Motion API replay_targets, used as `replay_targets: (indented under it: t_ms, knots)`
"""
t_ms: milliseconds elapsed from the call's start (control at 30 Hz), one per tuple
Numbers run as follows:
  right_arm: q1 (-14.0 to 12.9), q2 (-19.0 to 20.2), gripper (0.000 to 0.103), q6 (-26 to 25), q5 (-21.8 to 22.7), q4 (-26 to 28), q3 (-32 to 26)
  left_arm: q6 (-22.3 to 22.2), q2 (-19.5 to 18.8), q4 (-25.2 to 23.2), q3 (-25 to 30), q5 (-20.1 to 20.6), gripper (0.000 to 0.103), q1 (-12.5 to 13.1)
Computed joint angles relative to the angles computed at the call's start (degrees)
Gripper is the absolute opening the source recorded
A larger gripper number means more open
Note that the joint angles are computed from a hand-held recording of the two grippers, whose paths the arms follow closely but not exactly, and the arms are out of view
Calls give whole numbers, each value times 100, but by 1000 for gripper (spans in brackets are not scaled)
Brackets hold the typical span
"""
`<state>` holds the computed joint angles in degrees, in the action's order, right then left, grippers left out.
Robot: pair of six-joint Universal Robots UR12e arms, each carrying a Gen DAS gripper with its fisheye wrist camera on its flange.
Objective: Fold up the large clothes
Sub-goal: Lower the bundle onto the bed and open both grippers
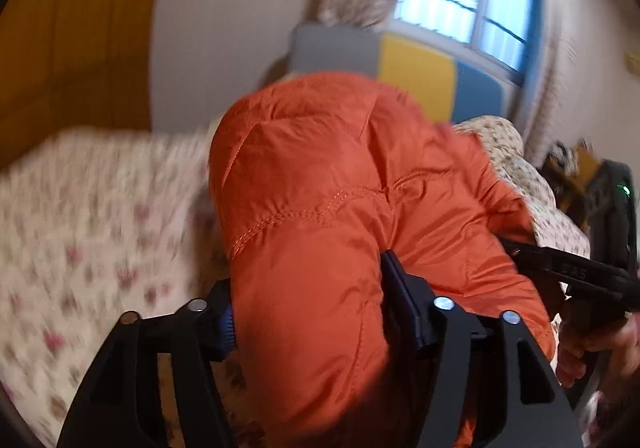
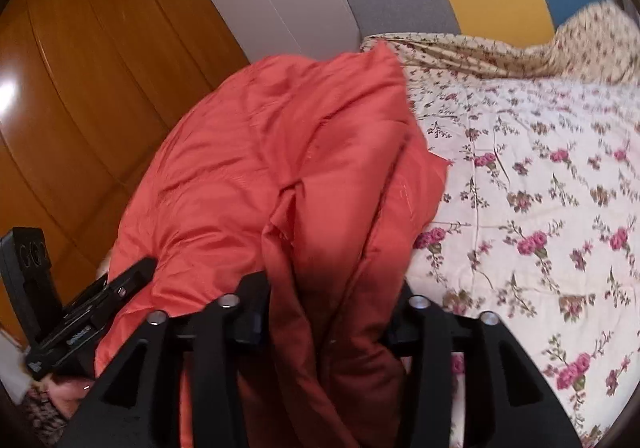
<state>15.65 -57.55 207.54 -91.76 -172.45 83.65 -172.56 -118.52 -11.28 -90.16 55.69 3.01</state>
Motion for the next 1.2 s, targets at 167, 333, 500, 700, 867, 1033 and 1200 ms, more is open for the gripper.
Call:
replay_targets:
  t_ms: [167, 333, 500, 700, 867, 1033, 1200]
  knots:
    - [110, 88, 64, 147, -602, 173, -20, -175, 28, 303, -260, 101, 91, 51]
    - [46, -222, 67, 1180, -804, -123, 583, -178, 240, 509, -505, 306, 92, -28]
    - [150, -369, 67, 867, -1222, 272, 587, -25, 310, 673, -607, 490, 100, -110]
    - [217, -81, 75, 414, -1824, 1293, 130, 707, 191, 580, -534, 1265, 100, -342]
    - [123, -236, 79, 969, -1412, 1041, 415, 686, 350, -18, -523, 1200, 100, -270]
    - [308, -544, 92, 905, -1455, 611, 813, 384, 630, -205, -769, 892, 100, -112]
    - [586, -742, 101, 371, -1608, 300, 1035, 558, 919, 359, -1229, 1182, 100, -91]
